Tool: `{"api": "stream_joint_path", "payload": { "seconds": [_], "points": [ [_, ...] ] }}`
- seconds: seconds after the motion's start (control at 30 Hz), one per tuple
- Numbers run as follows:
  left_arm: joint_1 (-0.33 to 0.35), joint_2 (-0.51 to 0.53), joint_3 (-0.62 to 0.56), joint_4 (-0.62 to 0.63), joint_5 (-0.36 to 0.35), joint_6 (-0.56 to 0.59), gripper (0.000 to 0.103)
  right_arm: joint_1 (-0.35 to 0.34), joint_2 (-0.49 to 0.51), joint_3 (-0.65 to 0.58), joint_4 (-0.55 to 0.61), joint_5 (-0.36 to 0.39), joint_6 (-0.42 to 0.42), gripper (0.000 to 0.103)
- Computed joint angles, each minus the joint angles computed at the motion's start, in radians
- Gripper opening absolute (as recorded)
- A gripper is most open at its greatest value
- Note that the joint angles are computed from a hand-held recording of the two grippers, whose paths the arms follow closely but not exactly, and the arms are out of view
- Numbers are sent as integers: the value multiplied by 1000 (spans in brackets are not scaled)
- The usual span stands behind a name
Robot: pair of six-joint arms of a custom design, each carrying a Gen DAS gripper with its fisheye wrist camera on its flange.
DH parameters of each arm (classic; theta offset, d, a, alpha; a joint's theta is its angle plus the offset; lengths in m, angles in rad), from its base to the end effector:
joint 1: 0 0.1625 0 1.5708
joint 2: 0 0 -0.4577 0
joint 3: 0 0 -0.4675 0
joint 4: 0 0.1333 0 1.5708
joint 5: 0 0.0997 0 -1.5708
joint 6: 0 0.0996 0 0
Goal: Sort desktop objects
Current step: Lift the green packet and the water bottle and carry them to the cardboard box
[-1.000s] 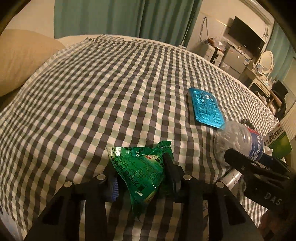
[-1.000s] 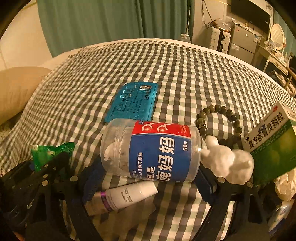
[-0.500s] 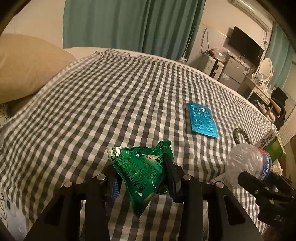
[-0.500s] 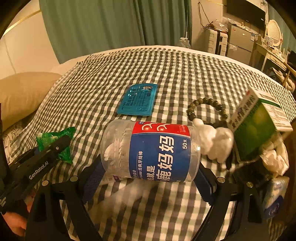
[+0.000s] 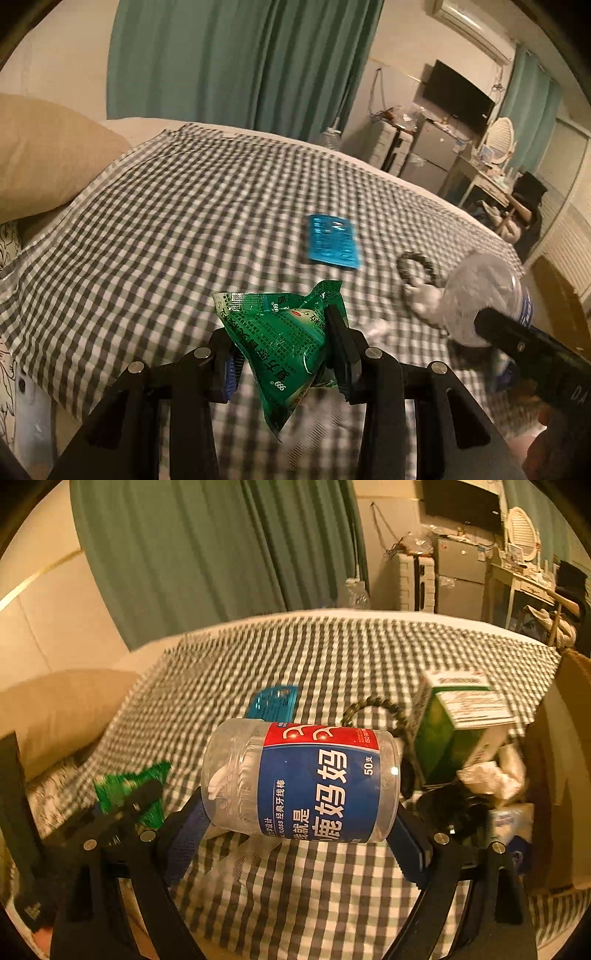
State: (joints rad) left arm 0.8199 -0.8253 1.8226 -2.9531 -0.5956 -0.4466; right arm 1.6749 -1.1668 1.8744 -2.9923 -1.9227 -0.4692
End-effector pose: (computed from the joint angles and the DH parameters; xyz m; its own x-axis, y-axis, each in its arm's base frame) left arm -0.3045 -0.6425 0.0917 -0.8343 -0.1524 -0.5298 0.3016 0.6783 -0.6701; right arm 0.1682 -0.6578 0.2741 -0.8181 -0.2267 0.5284 -0.5028 0.7279 -0.4662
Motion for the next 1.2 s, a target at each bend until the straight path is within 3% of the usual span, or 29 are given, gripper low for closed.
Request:
{"api": "stream_joint_path", "payload": {
  "seconds": [0.23,0.57,0.87,1.2],
  "points": [
    [-71,4,-24,-1,9,43,41,-14,-120,55,-26,62,33,88],
    [-150,103,-171,-7,-116,146,41,-25,-254,84,-71,15,-2,88],
    [-201,258,-380,67,-222,218,41,-102,-354,47,-64,2,18,88],
    [-226,451,-625,171,-356,285,41,-223,-376,-43,-21,-36,70,88]
  ]
}}
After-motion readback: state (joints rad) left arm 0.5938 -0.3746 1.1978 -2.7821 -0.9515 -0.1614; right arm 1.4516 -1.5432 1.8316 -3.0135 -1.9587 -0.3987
